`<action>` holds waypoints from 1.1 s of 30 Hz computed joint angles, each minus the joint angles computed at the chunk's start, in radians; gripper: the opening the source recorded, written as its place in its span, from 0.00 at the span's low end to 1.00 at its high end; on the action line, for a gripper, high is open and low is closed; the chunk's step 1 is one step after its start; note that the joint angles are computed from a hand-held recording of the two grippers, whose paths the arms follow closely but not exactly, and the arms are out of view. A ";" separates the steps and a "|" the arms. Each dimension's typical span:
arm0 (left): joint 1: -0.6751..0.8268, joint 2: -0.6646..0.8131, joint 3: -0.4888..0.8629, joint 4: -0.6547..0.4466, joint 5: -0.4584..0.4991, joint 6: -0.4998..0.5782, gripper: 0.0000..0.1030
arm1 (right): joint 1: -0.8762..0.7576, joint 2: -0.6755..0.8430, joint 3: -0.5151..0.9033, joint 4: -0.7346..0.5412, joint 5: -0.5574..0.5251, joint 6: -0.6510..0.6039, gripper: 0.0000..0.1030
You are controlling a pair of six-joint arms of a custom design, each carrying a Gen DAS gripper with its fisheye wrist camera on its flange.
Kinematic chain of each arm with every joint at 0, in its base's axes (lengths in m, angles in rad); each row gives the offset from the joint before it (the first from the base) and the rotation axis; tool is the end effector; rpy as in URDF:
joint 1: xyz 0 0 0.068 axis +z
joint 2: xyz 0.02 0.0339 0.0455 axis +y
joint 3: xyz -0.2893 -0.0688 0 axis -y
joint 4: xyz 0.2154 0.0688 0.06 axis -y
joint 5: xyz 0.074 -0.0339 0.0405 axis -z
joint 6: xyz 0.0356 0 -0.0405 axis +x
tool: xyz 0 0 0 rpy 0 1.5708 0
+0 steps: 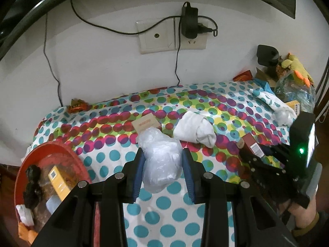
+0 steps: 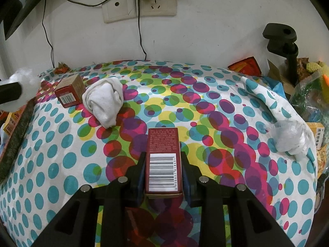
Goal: Organize objects
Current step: 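Carry the plastic bag into the red tray and open the left gripper while right holds the box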
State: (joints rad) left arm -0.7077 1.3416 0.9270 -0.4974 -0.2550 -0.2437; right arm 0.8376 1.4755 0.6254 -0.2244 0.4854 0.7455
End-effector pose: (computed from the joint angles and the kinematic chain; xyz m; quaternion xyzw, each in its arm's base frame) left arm 0.1897 -0.1505 0.2776 0.1758 0.9229 -0.0400 0.3403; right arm 0.1662 0.1597 0.1865 0.0156 0.9427 0.0059 0.3333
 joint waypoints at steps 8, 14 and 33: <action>0.023 -0.120 -0.019 -0.098 -0.008 0.009 0.32 | 0.004 0.002 0.008 -0.019 0.010 -0.002 0.30; 0.074 -0.220 -0.020 -0.179 0.000 0.045 0.32 | 0.009 0.007 0.012 -0.024 0.015 0.000 0.30; 0.714 -0.374 -0.051 -0.265 0.263 0.379 0.32 | 0.010 0.007 0.012 -0.027 0.019 -0.002 0.30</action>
State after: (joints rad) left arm 0.0061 0.9676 0.8756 -0.7627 0.0078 0.1353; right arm 0.8474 1.4828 0.6370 -0.2517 0.5041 0.7431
